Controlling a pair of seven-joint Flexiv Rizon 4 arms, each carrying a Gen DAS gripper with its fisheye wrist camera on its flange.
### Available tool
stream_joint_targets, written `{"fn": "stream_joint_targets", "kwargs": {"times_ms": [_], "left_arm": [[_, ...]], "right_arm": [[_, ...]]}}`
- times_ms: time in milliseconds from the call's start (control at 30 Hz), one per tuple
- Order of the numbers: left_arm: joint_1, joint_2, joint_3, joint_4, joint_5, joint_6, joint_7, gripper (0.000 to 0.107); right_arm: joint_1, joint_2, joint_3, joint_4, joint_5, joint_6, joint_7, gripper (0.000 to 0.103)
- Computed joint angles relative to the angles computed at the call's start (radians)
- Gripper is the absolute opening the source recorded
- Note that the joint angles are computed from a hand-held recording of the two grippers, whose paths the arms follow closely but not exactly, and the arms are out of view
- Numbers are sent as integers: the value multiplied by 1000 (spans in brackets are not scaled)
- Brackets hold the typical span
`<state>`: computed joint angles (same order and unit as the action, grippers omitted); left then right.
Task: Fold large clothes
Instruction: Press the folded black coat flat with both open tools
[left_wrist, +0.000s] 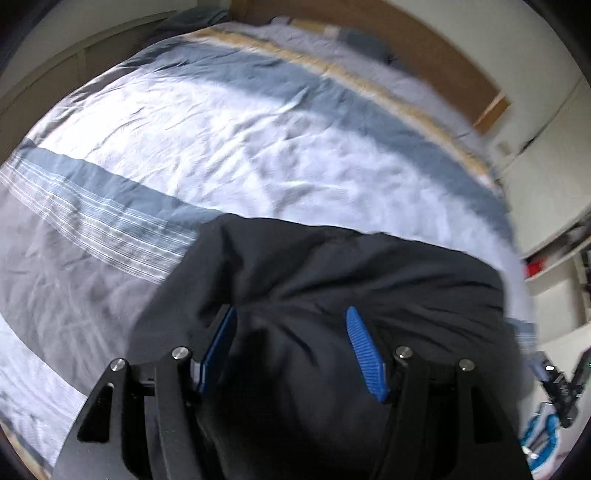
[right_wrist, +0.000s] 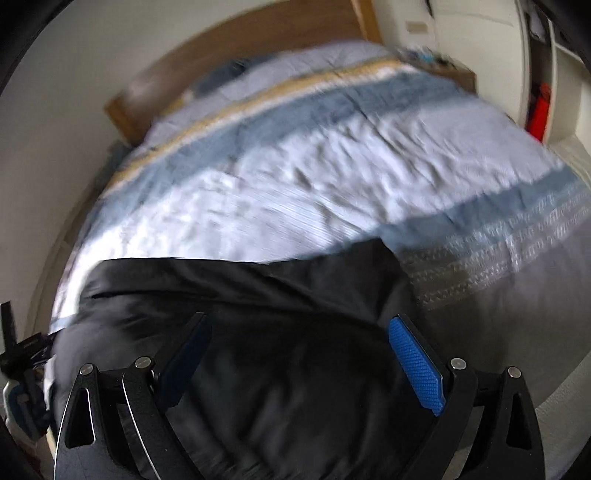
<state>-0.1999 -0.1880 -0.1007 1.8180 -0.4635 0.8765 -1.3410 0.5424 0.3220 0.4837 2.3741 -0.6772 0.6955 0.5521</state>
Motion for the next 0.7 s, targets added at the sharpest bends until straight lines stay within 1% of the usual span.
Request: {"fn": "stream_joint_targets", "kwargs": {"times_ms": [67, 100, 133, 200, 300, 333, 367, 400, 433, 467, 500, 533, 633, 700], "left_arm": [[2, 40, -10, 54, -63, -8, 66, 60], [-4, 48, -7, 64, -57, -12, 69, 60], [-10, 56, -3, 81, -43, -12, 67, 60], [-14, 69, 9, 118, -32, -12, 55, 60], [-3, 93, 30, 173, -46, -4, 35, 60], [2, 102, 37, 182, -38, -7, 35, 60], [8, 116, 49, 192, -1, -10, 21, 60], [13, 129, 56, 201, 27, -5, 15, 60], [17, 148, 63, 215, 48, 8, 12, 60], [17, 177, 69, 243, 44, 36, 25, 60], [15, 204, 73, 272, 18, 63, 50, 60], [9, 232, 77, 301, -16, 87, 78, 60], [-40, 327, 89, 407, -157, 191, 200, 60], [-82, 376, 95, 464, -214, 252, 263, 60]], "right_arm": [[0, -25, 7, -11, -69, 51, 30, 96], [-1, -46, 4, -14, -102, 89, 50, 96], [-5, -72, -2, -7, -148, 149, 88, 96], [1, -111, -7, -2, -186, 192, 147, 96], [38, -127, 3, 14, -144, 158, 194, 96], [51, -116, 10, 26, -121, 144, 220, 96], [63, -103, 17, 34, -95, 123, 239, 96], [80, -86, 30, 35, -47, 81, 244, 96], [101, -71, 45, 23, 15, 16, 231, 96], [119, -65, 57, 7, 56, -41, 218, 96], [139, -58, 71, -16, 92, -108, 199, 96], [152, -53, 82, -30, 99, -145, 197, 96], [180, -49, 108, -52, 33, -167, 230, 96], [202, -85, 124, -86, -35, -178, 245, 96]]}}
